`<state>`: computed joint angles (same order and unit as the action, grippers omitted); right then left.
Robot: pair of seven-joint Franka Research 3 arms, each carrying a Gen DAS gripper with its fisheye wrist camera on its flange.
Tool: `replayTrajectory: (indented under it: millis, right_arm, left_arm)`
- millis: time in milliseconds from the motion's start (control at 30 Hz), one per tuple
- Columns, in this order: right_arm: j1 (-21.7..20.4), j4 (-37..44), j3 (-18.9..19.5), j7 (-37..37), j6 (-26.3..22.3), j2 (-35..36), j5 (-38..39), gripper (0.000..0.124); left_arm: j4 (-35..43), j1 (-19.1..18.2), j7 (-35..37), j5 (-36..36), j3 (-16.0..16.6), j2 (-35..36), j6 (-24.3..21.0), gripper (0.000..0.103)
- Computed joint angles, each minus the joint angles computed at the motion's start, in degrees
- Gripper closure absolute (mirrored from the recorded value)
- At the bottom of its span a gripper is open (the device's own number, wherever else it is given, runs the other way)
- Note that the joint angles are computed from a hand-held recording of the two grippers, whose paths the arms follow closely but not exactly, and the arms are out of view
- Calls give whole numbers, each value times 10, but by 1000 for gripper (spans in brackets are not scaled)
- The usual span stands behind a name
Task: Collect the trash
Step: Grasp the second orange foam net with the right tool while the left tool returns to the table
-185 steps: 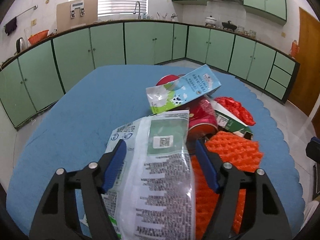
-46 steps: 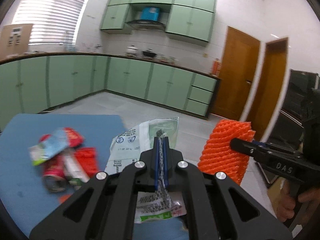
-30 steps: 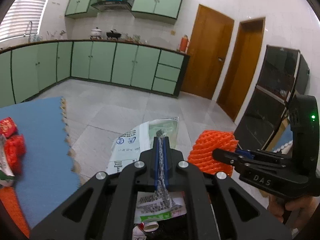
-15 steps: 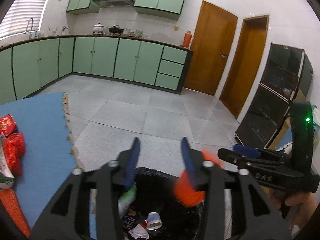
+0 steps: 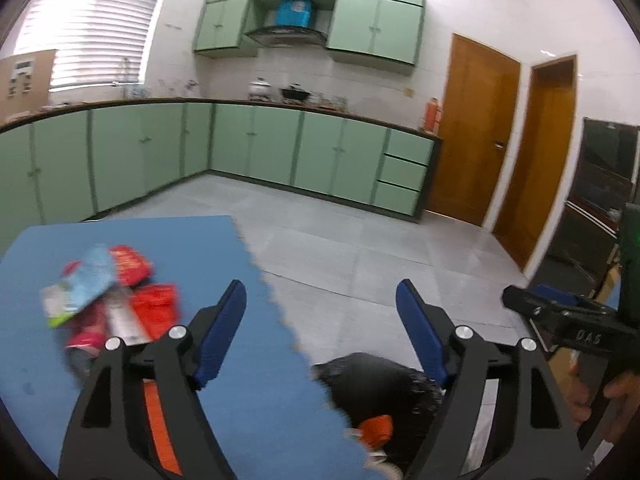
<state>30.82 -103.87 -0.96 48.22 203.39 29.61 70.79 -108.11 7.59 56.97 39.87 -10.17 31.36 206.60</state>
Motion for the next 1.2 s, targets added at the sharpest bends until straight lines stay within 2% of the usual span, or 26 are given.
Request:
replayTrajectory:
  millis: [133, 233, 400, 500, 567, 633, 700, 800, 900, 1133, 1200]
  right_arm:
    - [-7, 7, 28, 48, 4, 9, -70, 27]
    - [-19, 19, 53, 102, -9, 23, -145, 27]
    - [-8, 53, 66, 141, -34, 58, -225, 27]
    - [2, 84, 73, 165, -49, 87, -259, 27]
    - [11, 100, 75, 178, -56, 104, -280, 27]
    - [62, 125, 25, 182, -76, 125, -278, 27]
    - [90, 137, -2, 194, -89, 138, -285, 29]
    - [117, 152, -28, 220, -97, 157, -295, 33]
    - [124, 159, -33, 248, -96, 167, -308, 35]
    - [213, 188, -146, 323, -136, 203, -319, 40]
    - [222, 196, -161, 343, -147, 211, -330, 42]
  left_arm:
    - [-70, -29, 46, -82, 63, -45, 23, 19]
    - [-116, -43, 92, -151, 99, -70, 26, 17]
    - [-165, -33, 137, -220, 117, -93, 20, 17]
    - [-194, -44, 179, -273, 136, -101, 33, 17]
    - [-208, -39, 194, -290, 135, -103, 38, 17]
    - [-219, -30, 200, -297, 131, -106, 42, 17]
    - [-226, -31, 213, -314, 133, -108, 44, 17]
    - [-231, -24, 222, -323, 131, -108, 44, 17]
    - [-234, -16, 226, -325, 130, -106, 47, 17]
    - [-228, 5, 213, -314, 123, -91, 52, 17]
    - [-226, 8, 210, -310, 123, -89, 54, 17]
